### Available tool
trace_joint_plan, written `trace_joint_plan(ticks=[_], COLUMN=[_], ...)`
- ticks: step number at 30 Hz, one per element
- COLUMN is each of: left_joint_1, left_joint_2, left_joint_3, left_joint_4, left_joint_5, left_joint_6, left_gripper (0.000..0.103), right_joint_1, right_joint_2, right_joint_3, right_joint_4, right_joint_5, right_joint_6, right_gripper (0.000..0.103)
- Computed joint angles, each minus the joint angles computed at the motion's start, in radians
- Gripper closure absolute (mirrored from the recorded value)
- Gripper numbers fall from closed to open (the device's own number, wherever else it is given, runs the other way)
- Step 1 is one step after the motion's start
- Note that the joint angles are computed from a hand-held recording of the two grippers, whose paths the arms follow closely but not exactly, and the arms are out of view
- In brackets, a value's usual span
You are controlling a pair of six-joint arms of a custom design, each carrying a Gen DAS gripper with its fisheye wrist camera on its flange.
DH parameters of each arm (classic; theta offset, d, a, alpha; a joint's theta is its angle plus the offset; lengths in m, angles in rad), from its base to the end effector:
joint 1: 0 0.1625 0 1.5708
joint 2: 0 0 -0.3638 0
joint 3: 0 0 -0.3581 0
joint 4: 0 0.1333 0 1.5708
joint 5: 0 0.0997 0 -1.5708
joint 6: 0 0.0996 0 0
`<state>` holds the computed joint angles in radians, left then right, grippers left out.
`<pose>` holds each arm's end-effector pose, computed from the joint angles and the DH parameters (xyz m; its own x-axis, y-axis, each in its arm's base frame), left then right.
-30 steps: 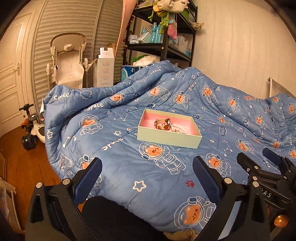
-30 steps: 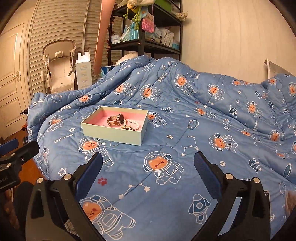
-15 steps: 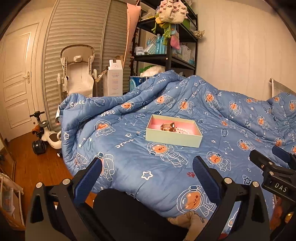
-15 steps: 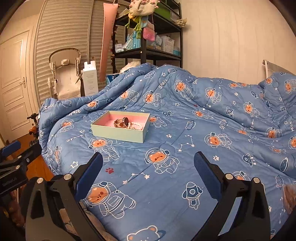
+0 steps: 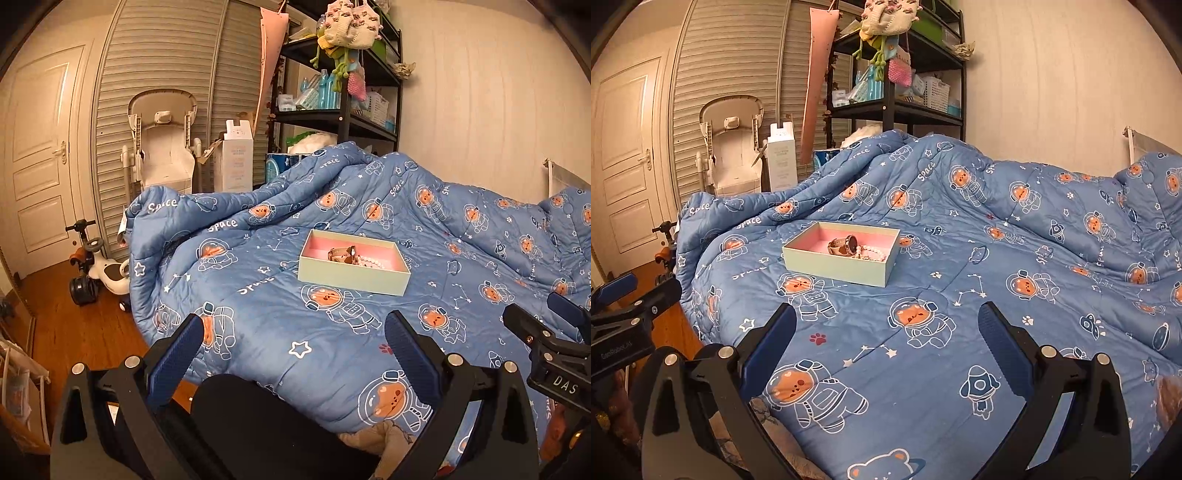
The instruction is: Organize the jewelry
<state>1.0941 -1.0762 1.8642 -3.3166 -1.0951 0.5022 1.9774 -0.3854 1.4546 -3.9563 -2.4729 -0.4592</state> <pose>-0.0957 -0.5752 0.2594 -0.7159 0.3119 -0.6247 0.6943 0.4119 -0.5901 0.2856 -0.5239 0.0662 -0.7355 0.3029 0.6060 -0.4747 0.4077 -0.7800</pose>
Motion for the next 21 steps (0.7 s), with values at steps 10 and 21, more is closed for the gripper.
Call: trace_joint_plan(ticks=[10, 21], left_joint_1=[-0.008, -0.004], left_joint_2=[0.002, -0.003], left_joint_3=[0.007, 0.007], left_joint_4=[-0.013, -0.008], left_joint_5=[0.005, -0.004], left_joint_6=[0.016, 0.010], left_gripper=[0.007, 0.007], right_joint_1=[0.002, 0.002], right_joint_2=[-0.001, 0.001], right_joint_3=[-0.001, -0.002], right_joint_4=[0.004, 0.006], right_joint_5=[0.004, 0.005], right_joint_6=[-0.009, -0.009], right_gripper=[0.006, 0.006])
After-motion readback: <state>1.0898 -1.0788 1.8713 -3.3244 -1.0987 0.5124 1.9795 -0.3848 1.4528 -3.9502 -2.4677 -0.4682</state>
